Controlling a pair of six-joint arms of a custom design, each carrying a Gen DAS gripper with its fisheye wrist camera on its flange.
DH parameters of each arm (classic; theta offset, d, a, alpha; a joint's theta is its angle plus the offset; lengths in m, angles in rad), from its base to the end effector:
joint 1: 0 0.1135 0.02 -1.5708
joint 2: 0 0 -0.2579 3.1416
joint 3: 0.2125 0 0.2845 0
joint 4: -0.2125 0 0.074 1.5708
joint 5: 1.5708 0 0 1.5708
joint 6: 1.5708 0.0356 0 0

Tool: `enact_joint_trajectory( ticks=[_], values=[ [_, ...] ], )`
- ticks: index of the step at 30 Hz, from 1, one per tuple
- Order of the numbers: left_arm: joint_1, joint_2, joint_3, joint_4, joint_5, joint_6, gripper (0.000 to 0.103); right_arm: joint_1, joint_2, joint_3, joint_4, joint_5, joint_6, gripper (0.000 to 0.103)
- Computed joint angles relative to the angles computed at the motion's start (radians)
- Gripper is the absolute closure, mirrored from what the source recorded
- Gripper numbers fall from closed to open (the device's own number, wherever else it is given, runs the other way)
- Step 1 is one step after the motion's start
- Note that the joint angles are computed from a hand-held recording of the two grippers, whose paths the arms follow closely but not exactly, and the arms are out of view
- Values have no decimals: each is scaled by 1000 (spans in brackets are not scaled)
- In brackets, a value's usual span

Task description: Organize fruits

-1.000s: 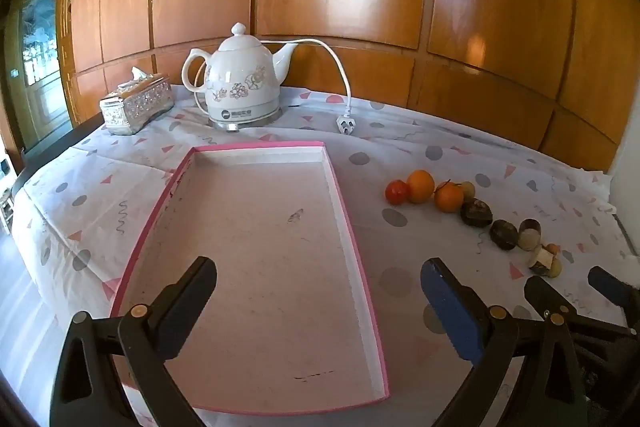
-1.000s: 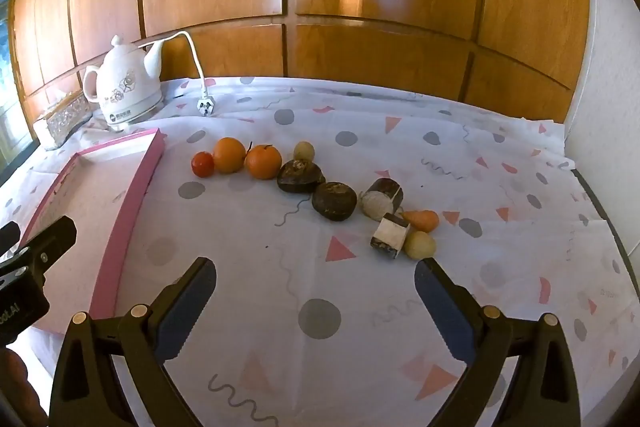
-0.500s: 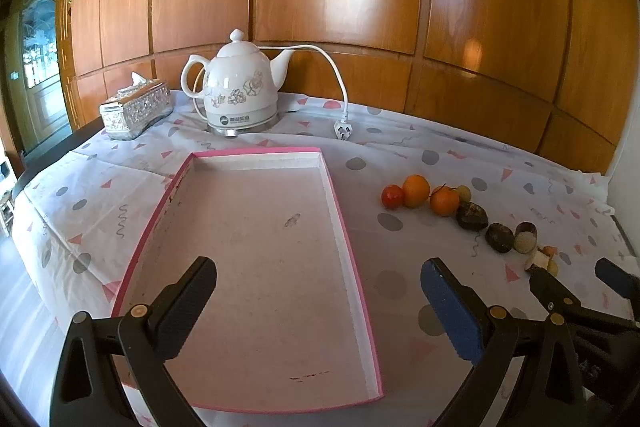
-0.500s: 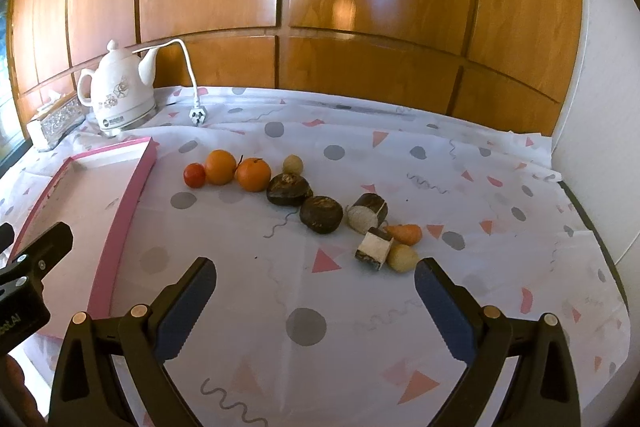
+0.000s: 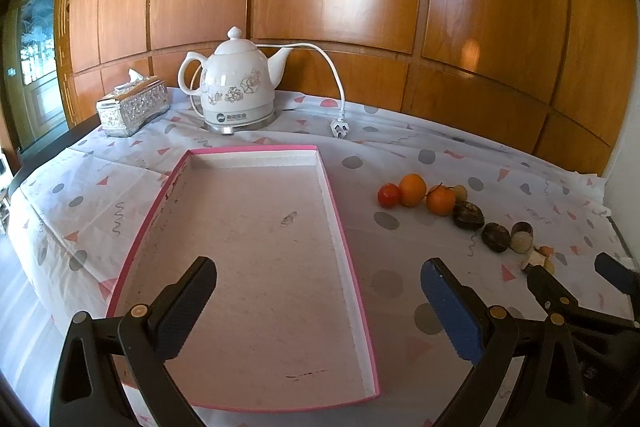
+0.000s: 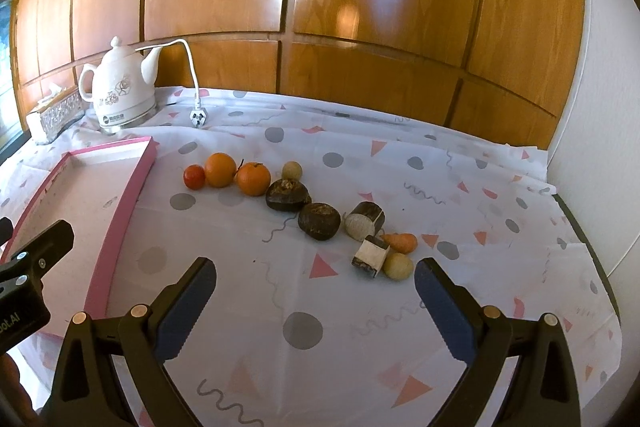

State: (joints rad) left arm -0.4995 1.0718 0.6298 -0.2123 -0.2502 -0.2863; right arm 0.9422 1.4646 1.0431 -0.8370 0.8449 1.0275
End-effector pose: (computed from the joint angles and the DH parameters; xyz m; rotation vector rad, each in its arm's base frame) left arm 0.2322 -0.1167 0.2092 0.0985 2.2038 -0.1600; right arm 0.1985 0.2278 0.2180 0.2565 2.2537 -0.2656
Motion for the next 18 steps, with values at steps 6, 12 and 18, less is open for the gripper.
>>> enact_joint_trajectory(
  ticks=[6, 12, 18],
  values=[
    [-6, 3, 2, 0, 2, 0, 0, -2, 0, 1, -3, -2, 0, 2],
    [-10, 21, 13, -6, 2, 0, 0, -12, -6, -18, 17, -29, -6, 2],
    [-5, 18, 13, -11, 11, 3, 0, -24, -21, -37, 32, -47, -14, 2]
  ],
)
